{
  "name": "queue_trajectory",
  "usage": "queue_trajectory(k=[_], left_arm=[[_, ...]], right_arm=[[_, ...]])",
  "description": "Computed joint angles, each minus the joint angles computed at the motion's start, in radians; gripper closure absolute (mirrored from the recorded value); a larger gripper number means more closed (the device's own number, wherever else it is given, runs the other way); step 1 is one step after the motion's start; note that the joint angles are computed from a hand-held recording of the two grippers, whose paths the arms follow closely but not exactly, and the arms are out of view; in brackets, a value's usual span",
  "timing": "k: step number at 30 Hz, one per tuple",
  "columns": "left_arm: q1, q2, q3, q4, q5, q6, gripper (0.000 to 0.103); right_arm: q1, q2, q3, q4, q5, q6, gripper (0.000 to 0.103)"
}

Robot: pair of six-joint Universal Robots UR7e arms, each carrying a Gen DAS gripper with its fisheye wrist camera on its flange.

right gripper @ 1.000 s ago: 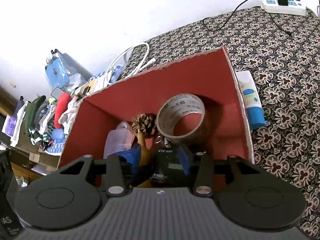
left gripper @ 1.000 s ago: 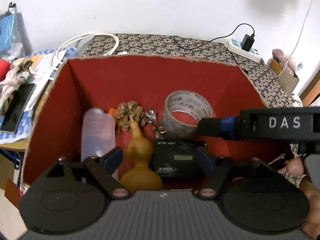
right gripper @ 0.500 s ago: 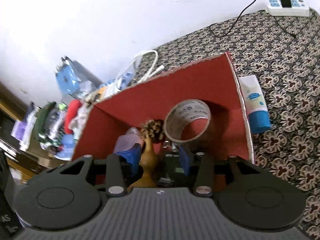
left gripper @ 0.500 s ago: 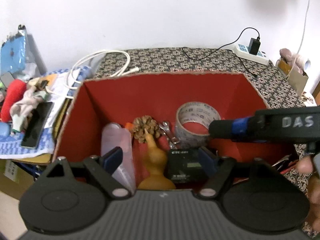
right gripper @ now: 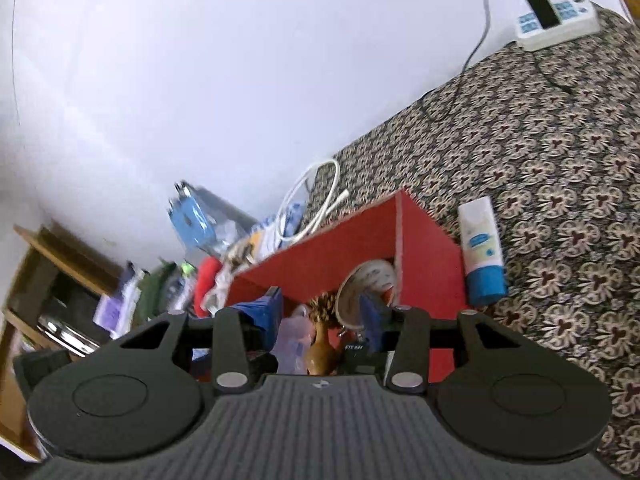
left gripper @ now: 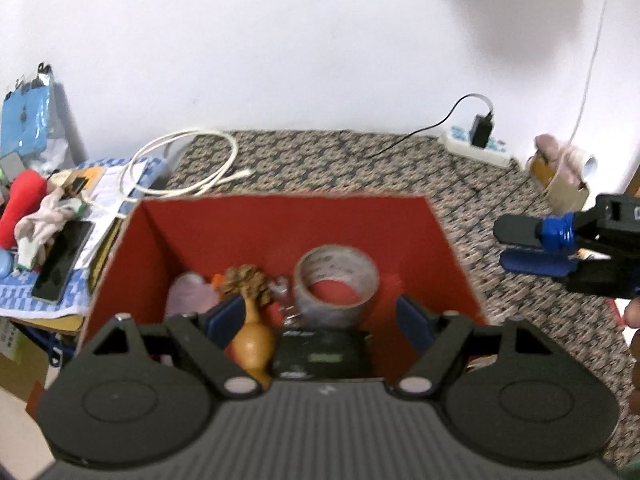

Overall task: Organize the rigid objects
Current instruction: 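Move the left tool out of the box toward the white-and-blue lotion tube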

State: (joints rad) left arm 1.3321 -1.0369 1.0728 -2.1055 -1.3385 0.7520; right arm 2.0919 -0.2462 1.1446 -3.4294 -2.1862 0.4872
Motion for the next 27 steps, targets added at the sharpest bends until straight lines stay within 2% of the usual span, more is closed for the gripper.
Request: queue_trajectory(k=[3, 10, 16, 20, 23, 27], left_arm=[[-0.016, -0.031, 0.056, -0.019, -0.033, -0.008, 0.025], [-0.05, -0.113, 0.22, -0.06, -0.115, 0.02, 0.025], [-0.094, -0.187, 0.404, -0.137, -0.143, 0.098, 0.025], [-0.125, -0.217, 0.539, -0.227, -0.103, 0.134, 0.025], [-0.149, -0.217, 0.647, -0.342, -0.025, 0.155, 0.024], [-0.175, -0.185, 0.781, -0.572, 0.089, 0.191, 0.024]], right_arm=[[-0.012, -0.05, 0.104, -0.08, 0.022, 0.028, 0.075], [-0.042, -0.141, 0.287, -0.174, 0.04, 0.114, 0.075], [-0.075, -0.213, 0.413, -0.165, 0.069, 0.175, 0.075], [-0.102, -0.259, 0.471, -0.127, 0.087, 0.169, 0.075], [-0.126, -0.293, 0.492, -0.076, 0.117, 0.119, 0.075], [-0.156, -0.326, 0.467, 0.057, 0.163, 0.037, 0.075]])
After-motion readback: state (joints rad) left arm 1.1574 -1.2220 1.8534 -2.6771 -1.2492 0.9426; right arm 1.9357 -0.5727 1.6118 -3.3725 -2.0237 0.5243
